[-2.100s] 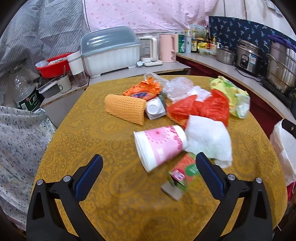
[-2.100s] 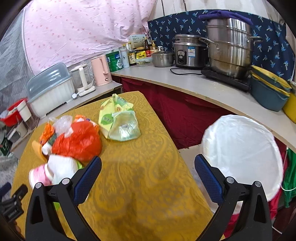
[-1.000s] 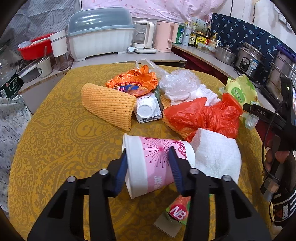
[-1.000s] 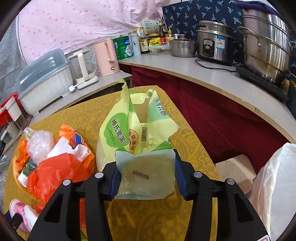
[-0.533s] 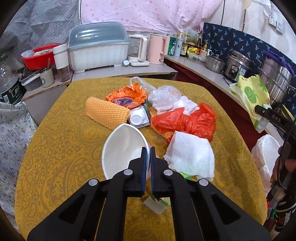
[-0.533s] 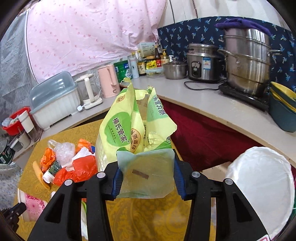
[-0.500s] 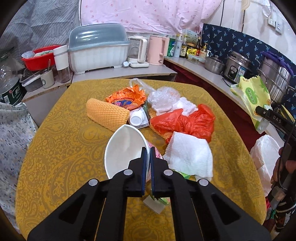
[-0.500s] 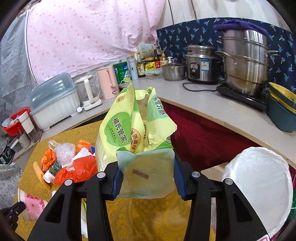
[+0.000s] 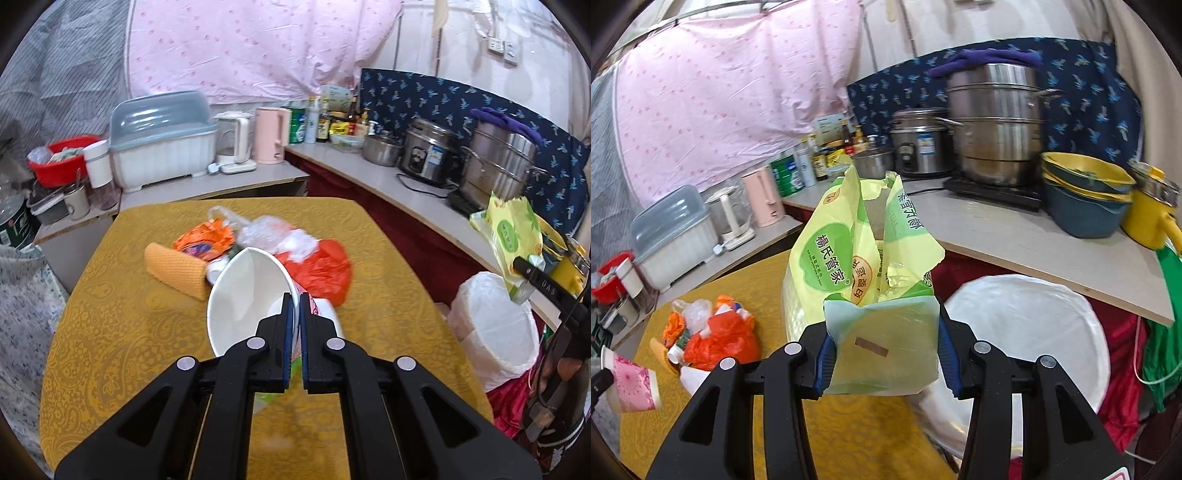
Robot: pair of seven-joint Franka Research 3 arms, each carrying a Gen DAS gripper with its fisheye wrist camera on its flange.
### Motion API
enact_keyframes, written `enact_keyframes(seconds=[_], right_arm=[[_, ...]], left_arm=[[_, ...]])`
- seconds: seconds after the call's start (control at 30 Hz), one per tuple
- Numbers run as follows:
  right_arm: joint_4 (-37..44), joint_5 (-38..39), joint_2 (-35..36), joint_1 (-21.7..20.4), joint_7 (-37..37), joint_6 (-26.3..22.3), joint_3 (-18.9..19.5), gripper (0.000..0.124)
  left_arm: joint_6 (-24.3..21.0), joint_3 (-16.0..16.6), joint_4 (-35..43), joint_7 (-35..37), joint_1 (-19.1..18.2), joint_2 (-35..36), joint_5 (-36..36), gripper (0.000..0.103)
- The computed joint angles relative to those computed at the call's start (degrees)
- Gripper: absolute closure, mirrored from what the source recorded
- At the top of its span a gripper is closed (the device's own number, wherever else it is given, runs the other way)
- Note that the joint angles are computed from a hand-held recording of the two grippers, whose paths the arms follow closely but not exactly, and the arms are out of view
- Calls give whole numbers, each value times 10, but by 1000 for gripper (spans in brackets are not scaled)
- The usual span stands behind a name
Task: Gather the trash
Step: 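Carry the bag and cup to the white bin and release both grippers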
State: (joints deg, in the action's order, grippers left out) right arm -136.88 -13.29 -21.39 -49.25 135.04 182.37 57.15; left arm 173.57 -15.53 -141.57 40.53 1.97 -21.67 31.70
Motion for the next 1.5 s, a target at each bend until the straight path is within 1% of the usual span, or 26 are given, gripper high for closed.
enact_keyframes(seconds=[0.1, 0.13, 0.23, 0.3, 0.33, 0.37, 0.43, 0.53, 0.6, 0.67, 0.8, 0.83, 0.93, 1.0, 1.07, 1.17, 1.23, 1.27, 1.3, 1.33, 1.4, 1.47, 1.5], right_arm=[[-44, 20, -26, 49, -2, 4, -68, 79], [-51, 25, -31, 56, -3, 3, -79, 79], [-91, 43, -55, 88, -10, 4, -128, 79], [-114, 54, -66, 101, -17, 5, -150, 79], [-121, 59, -71, 104, -20, 5, -155, 79], [-133, 63, -79, 106, -23, 6, -163, 79], [-153, 73, -91, 111, -32, 8, -177, 79], [-178, 89, -101, 121, -47, 13, -197, 79], [-189, 100, -104, 124, -56, 15, -205, 79], [-201, 112, -105, 128, -67, 20, -216, 79], [-220, 137, -104, 128, -85, 30, -225, 79], [-223, 144, -104, 128, -89, 32, -226, 79], [-235, 163, -98, 131, -104, 38, -235, 79], [-239, 175, -95, 132, -112, 40, -236, 79], [-241, 185, -90, 132, -120, 42, -237, 79], [-243, 198, -84, 133, -131, 44, -235, 79], [-242, 205, -78, 131, -135, 46, -230, 79], [-241, 208, -75, 131, -139, 47, -230, 79], [-240, 211, -72, 130, -141, 49, -227, 79], [-238, 214, -69, 130, -144, 49, -227, 79], [-235, 220, -64, 127, -148, 52, -221, 78], [-231, 225, -59, 127, -153, 54, -217, 78], [-228, 227, -56, 126, -156, 55, -215, 78]], left_arm=[[2, -11, 19, 2, -15, 7, -1, 100], [4, -10, 25, 6, -23, 11, -3, 100], [8, -20, 52, 13, -46, 29, -6, 100], [10, -28, 73, 16, -58, 46, -4, 100], [10, -32, 86, 19, -66, 57, -3, 100], [13, -33, 100, 24, -79, 71, -6, 100], [23, -20, 123, 52, -116, 100, -26, 100], [37, -13, 160, 86, -155, 141, -51, 100], [37, -17, 189, 100, -171, 171, -56, 100], [33, -22, 224, 98, -185, 205, -47, 100], [20, -24, 284, 136, -217, 265, -74, 100], [16, -29, 302, 156, -220, 284, -93, 100], [0, -60, 347, 231, -214, 333, -168, 99], [-16, -59, 380, 246, -227, 366, -181, 99], [-29, -46, 411, 244, -247, 395, -177, 99], [-45, -39, 436, 247, -261, 420, -179, 99], [-56, -26, 452, 240, -275, 434, -169, 96], [-59, -26, 455, 241, -276, 437, -169, 90], [-60, -20, 459, 235, -280, 440, -166, 81], [-58, -18, 459, 232, -281, 441, -164, 76], [-47, -10, 450, 220, -284, 436, -159, 52], [-32, 10, 441, 194, -295, 428, -140, 44], [-29, 14, 437, 186, -296, 424, -133, 41]])
